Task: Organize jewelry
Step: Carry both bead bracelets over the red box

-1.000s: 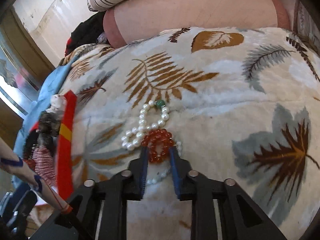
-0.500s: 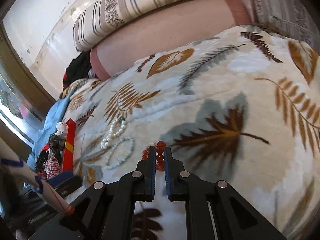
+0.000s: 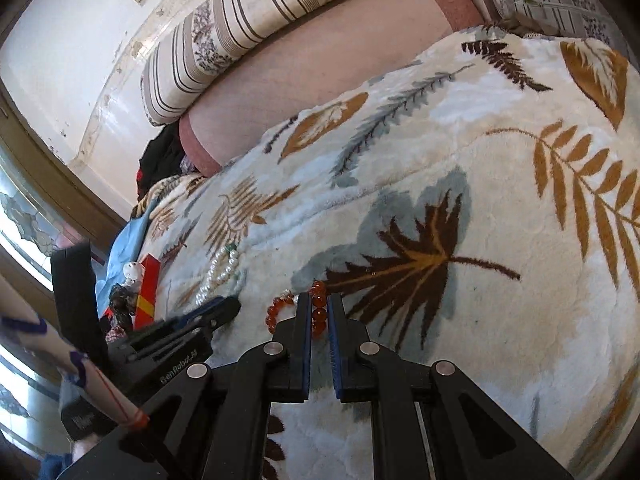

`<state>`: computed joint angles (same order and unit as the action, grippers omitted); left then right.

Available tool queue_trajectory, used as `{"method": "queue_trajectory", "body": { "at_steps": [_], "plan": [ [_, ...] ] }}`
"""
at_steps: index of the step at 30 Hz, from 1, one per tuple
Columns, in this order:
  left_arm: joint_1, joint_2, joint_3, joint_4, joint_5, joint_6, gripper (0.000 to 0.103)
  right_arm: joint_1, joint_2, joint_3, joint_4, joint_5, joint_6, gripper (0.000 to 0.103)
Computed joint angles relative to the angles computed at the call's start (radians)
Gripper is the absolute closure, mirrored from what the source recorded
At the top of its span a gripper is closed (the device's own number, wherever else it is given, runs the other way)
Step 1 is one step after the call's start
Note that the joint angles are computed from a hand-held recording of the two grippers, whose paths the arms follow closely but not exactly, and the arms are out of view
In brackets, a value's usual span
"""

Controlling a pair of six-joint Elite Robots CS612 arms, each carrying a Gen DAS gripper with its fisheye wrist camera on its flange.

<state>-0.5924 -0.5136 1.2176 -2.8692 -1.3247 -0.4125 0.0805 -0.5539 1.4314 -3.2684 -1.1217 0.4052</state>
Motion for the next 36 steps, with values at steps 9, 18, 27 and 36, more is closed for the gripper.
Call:
{"method": "queue_trajectory", "body": {
  "at_steps": [9, 18, 27, 36],
  "plan": [
    [-0.012, -0.088, 0.168, -0.166, -0.044, -0.056, 0.092, 0.001, -0.013, 0.023, -0.077, 0.026, -0.006, 0.094],
    [-0.030, -0.169, 0.288, -0.265, -0.035, -0.062, 0.092, 0.007, -0.066, 0.096, -0.173, 0.055, -0.001, 0.094],
    [-0.043, -0.217, 0.375, -0.325, -0.021, -0.079, 0.092, 0.013, -0.130, 0.202, -0.198, 0.074, -0.044, 0.094],
    [-0.060, -0.251, 0.441, -0.367, 0.021, -0.068, 0.092, 0.023, -0.175, 0.254, -0.212, 0.075, -0.070, 0.094]
  ]
}}
